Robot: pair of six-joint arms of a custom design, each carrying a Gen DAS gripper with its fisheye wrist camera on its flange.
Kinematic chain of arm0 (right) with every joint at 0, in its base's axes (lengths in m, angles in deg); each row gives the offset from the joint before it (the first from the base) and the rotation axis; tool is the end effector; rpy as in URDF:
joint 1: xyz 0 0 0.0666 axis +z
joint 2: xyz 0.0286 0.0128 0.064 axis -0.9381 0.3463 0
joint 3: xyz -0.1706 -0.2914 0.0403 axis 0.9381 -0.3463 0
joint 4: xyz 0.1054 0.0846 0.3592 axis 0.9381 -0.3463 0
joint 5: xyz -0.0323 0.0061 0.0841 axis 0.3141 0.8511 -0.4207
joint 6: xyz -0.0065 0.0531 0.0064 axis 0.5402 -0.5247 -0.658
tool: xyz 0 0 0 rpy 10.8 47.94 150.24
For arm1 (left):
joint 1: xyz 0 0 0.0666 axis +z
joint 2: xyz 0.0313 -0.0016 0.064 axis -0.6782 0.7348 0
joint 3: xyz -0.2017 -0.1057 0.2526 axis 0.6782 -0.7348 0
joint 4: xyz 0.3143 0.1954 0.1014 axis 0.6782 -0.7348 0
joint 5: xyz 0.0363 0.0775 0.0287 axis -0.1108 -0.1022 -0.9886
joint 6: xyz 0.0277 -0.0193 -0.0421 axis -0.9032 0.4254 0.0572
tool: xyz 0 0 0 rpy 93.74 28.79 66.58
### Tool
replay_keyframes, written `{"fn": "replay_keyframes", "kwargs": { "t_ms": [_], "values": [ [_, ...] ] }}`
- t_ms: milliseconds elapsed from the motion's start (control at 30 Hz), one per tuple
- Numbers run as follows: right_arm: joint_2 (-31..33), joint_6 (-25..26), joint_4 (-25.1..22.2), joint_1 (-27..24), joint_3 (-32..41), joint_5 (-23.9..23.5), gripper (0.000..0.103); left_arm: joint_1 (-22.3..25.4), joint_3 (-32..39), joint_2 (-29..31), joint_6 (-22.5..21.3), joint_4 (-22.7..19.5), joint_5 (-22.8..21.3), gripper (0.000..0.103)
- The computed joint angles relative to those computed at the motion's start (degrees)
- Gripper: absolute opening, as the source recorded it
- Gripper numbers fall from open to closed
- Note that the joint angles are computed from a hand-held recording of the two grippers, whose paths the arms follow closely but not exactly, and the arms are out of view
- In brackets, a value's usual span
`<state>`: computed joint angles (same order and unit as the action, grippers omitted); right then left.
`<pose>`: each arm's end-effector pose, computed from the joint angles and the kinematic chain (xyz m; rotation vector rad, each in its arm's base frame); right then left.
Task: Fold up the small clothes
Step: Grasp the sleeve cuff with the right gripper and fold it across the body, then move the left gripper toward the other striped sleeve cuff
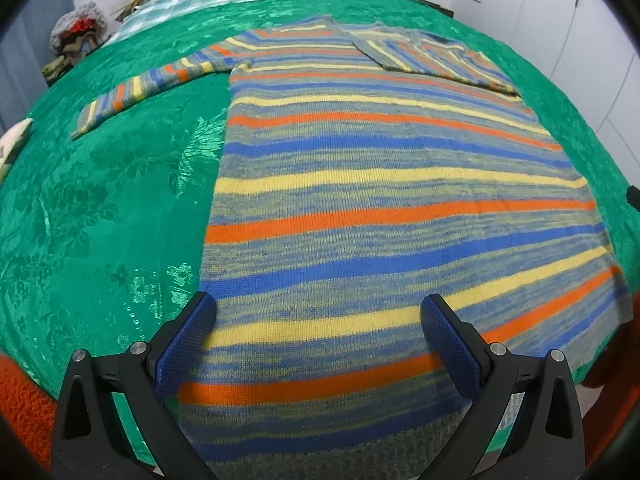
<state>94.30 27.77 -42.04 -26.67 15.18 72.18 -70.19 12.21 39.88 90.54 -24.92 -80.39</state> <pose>0.3921 0.3425 0.3258 0.0774 2.3845 0.0088 0.3904 -0.1948 0.2910 0.0650 2.5962 -0.0120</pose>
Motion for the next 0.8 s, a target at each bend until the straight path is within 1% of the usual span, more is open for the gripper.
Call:
{"fn": "replay_keyframes", "kwargs": {
  "t_ms": [100, 233, 433, 600, 800],
  "values": [
    [0.39, -0.14, -0.90, 0.07, 0.31, 0.48, 0.094, 0.08, 0.15, 0.22, -0.04, -0.21, 0.23, 0.103],
    [0.72, 0.10, -1.44, 0.18, 0.65, 0.63, 0.094, 0.65, -0.08, 0.19, -0.51, 0.13, 1.62, 0.103],
    [1.81, 0.26, -2.86, 0.70, 1.86, 2.51, 0.094, 0.07, 0.83, 0.92, -2.35, -1.52, 0.49, 0.103],
    [2.75, 1.72, -3.22, 1.20, 2.77, 2.94, 0.094, 0.35, 1.23, 1.06, -3.61, -2.38, 1.25, 0.103],
    [3.90, 3.68, -3.27, 1.59, 3.74, 2.78, 0.094, 0.84, 1.18, 0.52, -3.14, -2.27, 2.27, 0.103]
  ]
}}
